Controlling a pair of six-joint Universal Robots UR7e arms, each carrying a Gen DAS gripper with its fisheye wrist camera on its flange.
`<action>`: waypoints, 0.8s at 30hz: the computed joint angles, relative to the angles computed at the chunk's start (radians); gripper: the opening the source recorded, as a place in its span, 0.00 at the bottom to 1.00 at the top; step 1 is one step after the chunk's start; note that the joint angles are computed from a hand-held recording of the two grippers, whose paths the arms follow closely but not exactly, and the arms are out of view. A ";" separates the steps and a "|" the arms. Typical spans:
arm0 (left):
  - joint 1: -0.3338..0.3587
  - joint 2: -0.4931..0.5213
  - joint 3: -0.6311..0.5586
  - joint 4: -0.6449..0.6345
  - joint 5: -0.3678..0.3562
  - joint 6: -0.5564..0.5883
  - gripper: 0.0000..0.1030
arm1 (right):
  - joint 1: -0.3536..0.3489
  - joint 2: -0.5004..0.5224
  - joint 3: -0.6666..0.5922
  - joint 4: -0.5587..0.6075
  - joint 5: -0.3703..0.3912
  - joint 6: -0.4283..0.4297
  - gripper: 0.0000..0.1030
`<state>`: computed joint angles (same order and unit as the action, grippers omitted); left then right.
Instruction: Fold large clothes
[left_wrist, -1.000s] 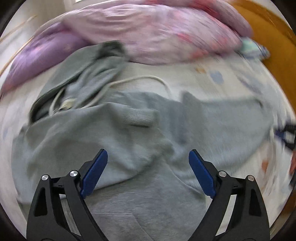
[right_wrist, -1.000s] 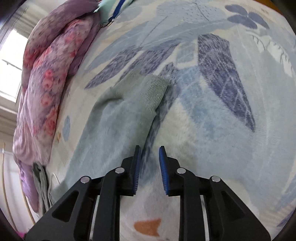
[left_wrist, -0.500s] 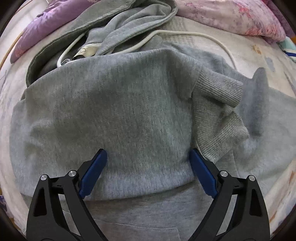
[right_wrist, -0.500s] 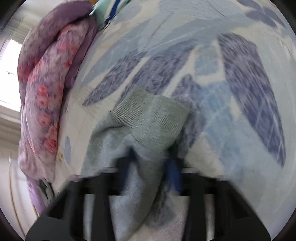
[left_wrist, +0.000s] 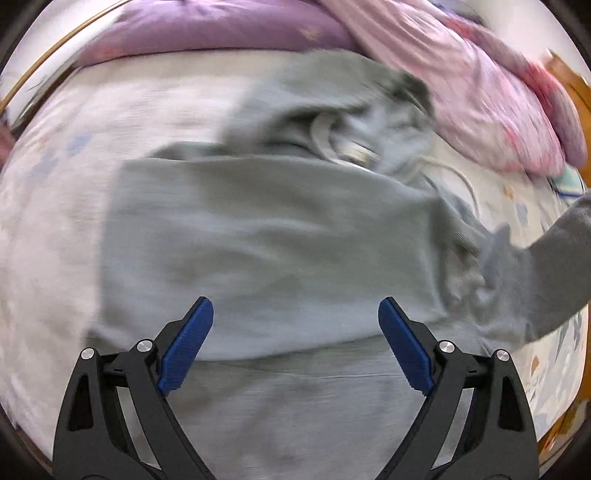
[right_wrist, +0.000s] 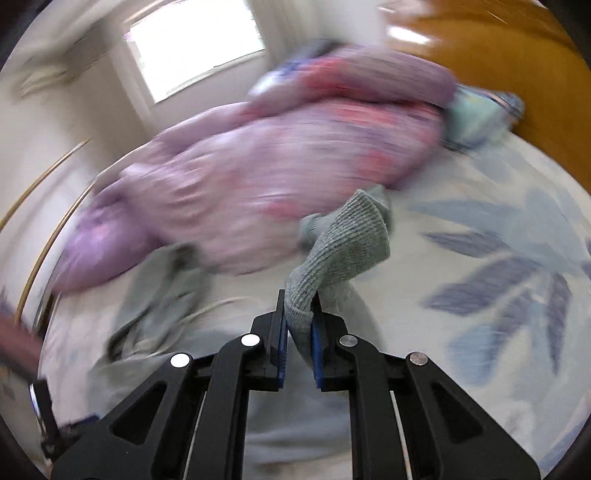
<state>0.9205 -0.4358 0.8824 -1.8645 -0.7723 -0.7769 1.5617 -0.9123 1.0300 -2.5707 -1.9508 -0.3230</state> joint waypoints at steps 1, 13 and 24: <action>0.005 -0.036 0.041 -0.013 0.006 -0.005 0.89 | 0.029 0.012 0.019 -0.006 0.010 -0.007 0.10; 0.067 -0.415 0.402 -0.051 0.107 -0.025 0.89 | 0.264 0.299 0.039 0.048 0.037 -0.017 0.10; 0.089 -0.503 0.508 -0.069 0.094 -0.124 0.89 | 0.266 0.422 -0.046 0.405 0.043 0.113 0.30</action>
